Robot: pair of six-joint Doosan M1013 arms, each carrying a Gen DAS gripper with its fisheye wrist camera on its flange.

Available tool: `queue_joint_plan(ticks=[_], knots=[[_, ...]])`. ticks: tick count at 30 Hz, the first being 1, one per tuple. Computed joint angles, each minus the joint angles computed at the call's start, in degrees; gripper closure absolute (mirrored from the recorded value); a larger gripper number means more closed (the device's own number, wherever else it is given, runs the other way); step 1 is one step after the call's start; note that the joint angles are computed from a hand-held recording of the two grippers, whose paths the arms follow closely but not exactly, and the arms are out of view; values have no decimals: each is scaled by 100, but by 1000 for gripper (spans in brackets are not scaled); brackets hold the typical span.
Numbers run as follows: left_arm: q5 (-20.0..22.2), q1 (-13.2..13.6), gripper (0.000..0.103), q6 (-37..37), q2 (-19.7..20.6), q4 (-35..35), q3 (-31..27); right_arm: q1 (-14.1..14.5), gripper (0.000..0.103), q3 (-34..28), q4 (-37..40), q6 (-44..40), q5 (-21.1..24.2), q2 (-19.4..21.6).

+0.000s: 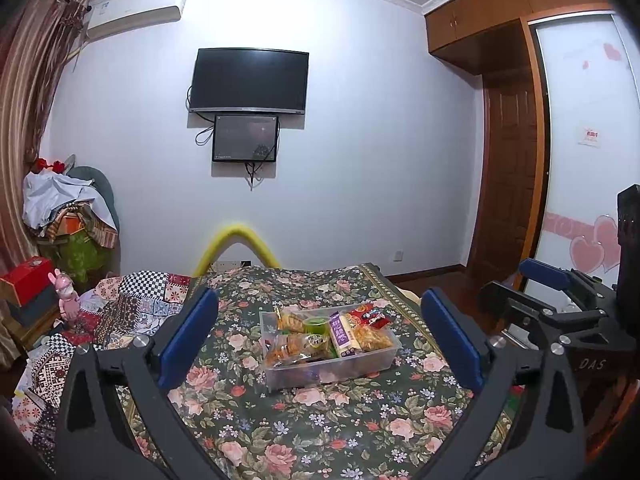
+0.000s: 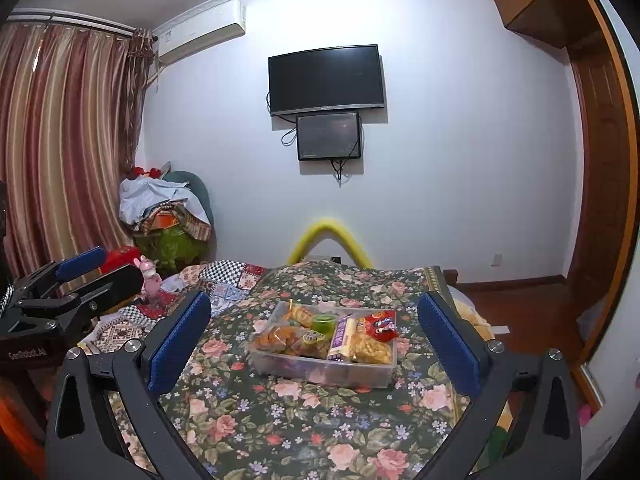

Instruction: Organize snacks

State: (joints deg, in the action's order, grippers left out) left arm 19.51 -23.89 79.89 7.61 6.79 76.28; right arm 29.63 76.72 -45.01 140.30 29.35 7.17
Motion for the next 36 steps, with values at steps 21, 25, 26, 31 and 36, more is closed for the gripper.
queue_joint_plan(ticks=[21, 25, 26, 31, 36], knots=[[119, -40, 0, -286, 34, 276, -20, 0, 0, 52, -99, 166, 70, -37], [145, -32, 0, -208, 38, 162, -27, 15, 0, 66, -184, 251, 82, -48], [160, -33, 0, -210, 41, 162, -30, 18, 0, 69, -191, 258, 79, -50], [190, -32, 0, -202, 53, 160, -44, 23, 0, 82, -263, 316, 78, -54], [189, -14, 0, 137, 63, -179, -45, 22, 0, 86, -282, 323, 73, -58]])
